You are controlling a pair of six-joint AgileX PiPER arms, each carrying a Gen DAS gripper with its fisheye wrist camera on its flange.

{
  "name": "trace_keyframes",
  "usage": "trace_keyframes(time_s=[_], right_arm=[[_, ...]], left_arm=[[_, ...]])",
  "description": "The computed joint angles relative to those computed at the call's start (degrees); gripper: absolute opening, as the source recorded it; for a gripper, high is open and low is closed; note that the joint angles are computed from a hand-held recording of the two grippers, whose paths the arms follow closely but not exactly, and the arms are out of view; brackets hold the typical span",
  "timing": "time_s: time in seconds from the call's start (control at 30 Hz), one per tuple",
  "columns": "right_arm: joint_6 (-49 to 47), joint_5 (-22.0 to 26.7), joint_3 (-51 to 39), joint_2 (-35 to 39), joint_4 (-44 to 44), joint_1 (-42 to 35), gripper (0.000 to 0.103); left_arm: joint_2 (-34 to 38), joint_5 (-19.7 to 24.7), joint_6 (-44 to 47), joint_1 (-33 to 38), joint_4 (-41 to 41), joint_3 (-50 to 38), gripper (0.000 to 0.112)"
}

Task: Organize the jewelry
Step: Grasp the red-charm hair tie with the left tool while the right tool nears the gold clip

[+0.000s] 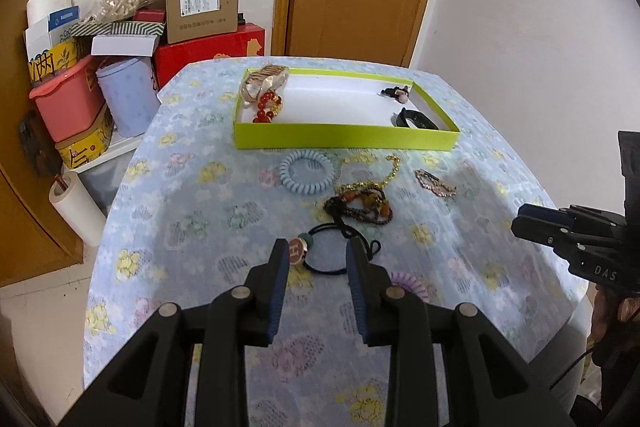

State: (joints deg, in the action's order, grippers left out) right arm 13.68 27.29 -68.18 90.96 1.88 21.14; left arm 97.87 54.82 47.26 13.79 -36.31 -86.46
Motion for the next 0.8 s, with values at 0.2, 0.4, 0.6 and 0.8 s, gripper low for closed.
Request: trace_keyframes(time_s=[0.2, 0.4, 0.6, 0.8], right_arm=[[0.4, 1.0, -0.9, 0.8, -0.2, 0.0, 0.028], [-0.8, 1.5, -1.8, 1.7, 0.5, -0.3, 0.029], [-1.3, 1.8, -3.3, 3.4, 0.3, -0.4, 0.029], [-3.5, 2.0, -6.6, 6.9, 0.9, -1.3, 0.029]], left_arm=[[0.3, -0.1, -0.1, 0.2, 0.3, 0.1, 0.031], [1.7, -0.8, -1.1, -0.5, 1.8, -0.3, 0.033], [3.8, -2.0, -3.0, -2.0, 3.7, -1.1, 0.033], [5.5, -3.3, -5.3, -3.5, 6.1, -1.9, 0.033]])
